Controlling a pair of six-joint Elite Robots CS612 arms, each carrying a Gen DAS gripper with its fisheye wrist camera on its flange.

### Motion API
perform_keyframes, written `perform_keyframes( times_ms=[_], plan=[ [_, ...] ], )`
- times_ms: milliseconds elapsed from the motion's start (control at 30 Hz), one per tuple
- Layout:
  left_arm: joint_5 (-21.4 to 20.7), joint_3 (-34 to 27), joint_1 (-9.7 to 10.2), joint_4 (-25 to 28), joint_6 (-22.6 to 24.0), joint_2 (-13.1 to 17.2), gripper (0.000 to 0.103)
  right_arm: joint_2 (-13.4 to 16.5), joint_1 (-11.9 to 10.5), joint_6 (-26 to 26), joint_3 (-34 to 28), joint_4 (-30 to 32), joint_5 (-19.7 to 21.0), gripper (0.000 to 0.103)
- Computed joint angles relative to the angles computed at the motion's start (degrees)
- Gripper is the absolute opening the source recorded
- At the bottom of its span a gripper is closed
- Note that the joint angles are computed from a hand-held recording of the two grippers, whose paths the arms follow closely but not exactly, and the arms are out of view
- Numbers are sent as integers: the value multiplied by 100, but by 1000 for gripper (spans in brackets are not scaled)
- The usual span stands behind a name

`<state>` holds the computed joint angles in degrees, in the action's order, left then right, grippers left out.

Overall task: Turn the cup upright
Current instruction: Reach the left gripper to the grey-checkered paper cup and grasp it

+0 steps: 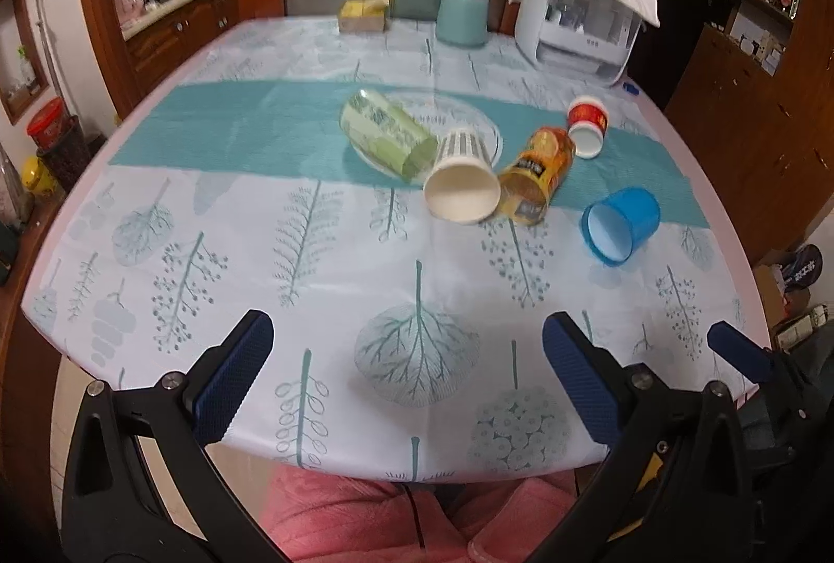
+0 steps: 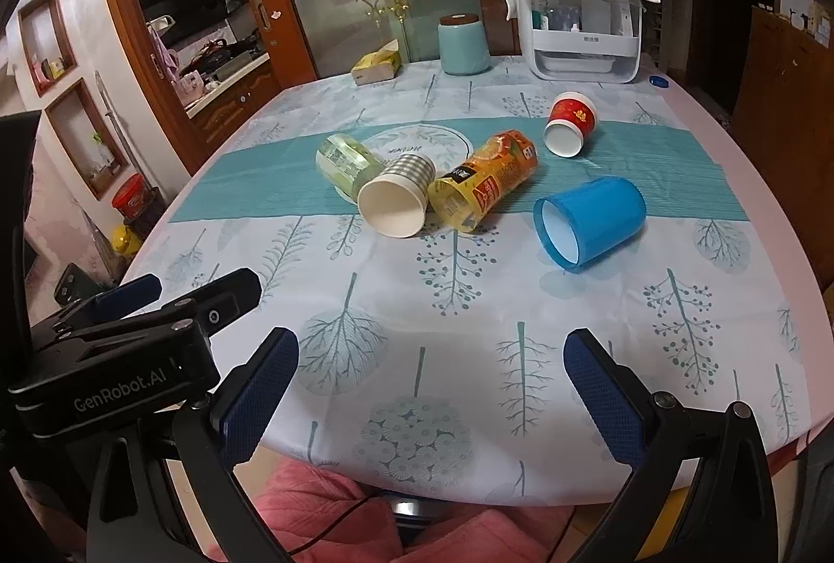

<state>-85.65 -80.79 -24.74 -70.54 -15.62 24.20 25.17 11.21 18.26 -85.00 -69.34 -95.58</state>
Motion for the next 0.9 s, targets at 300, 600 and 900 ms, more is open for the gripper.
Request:
perform_keyframes(
  times_ms=[300, 600, 900],
  plan=[
    [-452, 543, 144, 107, 309, -82, 101, 124, -85, 329, 197, 84, 412, 103],
    [-783, 1489, 402, -147, -191, -437, 100, 154, -241, 608, 529, 137, 681, 103],
    [-2013, 2987, 607, -822, -581, -1051, 100, 8, -361, 510, 1126, 26, 996, 103]
  ],
)
